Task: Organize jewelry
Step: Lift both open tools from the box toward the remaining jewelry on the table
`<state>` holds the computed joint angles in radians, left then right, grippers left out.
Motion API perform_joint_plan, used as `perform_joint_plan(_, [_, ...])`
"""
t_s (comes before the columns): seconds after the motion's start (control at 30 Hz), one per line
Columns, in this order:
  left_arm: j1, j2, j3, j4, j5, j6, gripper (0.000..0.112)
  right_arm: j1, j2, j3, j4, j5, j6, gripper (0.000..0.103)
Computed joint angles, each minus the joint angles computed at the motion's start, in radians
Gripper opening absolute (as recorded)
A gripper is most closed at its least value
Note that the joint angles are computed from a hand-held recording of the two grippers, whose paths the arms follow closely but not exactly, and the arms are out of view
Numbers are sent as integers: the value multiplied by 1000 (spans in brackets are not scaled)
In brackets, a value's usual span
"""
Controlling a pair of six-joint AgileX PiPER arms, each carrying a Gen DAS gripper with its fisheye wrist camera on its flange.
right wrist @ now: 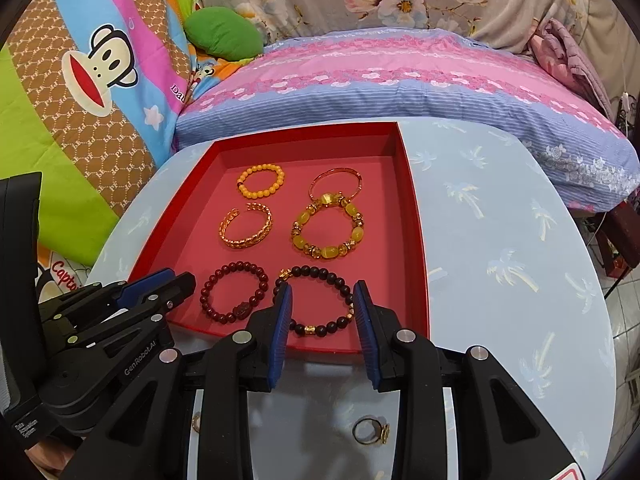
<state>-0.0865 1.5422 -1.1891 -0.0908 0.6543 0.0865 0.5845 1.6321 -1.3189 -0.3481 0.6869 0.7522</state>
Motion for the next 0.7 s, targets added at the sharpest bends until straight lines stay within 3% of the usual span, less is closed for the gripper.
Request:
perform_joint_plan(0.33, [-6,-86,54,-1,9,4,18,25,-85,84,-46,10,69,32])
perform_joint_plan(0.7, [-1,-208,161,-21,19,32,26,48,-192,236,-78,21,148,32])
